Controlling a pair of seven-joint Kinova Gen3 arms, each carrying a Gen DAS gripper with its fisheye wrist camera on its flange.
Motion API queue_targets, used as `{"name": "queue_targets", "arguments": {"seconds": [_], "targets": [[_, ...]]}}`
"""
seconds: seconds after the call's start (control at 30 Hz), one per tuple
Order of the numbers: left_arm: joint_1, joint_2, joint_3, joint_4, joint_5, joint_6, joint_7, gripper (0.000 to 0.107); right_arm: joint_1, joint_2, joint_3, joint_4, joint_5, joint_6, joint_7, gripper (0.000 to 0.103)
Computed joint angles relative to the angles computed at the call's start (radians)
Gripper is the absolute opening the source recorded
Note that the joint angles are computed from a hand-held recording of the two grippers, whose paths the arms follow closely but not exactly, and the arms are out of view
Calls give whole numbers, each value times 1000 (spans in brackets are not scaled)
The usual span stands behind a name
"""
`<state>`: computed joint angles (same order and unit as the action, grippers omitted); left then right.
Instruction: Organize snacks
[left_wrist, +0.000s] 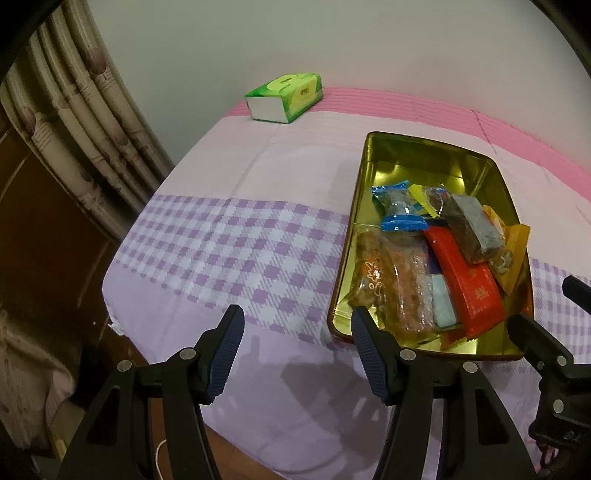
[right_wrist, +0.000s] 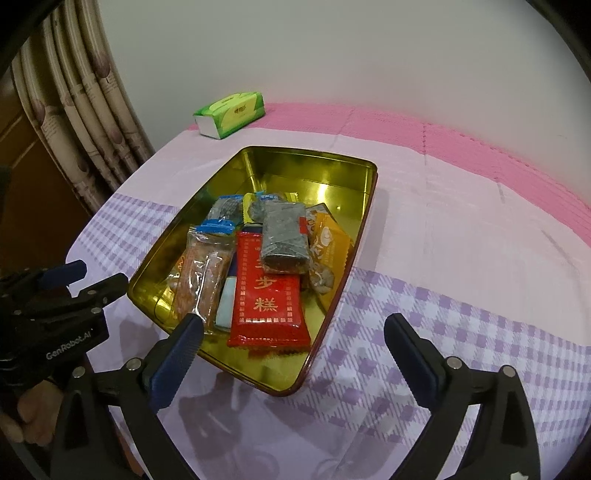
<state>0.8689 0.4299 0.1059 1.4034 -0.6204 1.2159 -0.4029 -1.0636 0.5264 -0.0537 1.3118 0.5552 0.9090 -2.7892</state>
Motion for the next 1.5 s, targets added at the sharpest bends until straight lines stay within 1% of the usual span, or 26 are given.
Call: {"name": "queue_targets", "arguments": {"seconds": [0.5,1.5], "targets": [[4,2,1,-2,-3,1,-2,61,-5,12,1,-19,1,18,10,99],[8,10,-2,-5,0,-1,-7,61,1,13,1,-12,-17,7,22,99]]}}
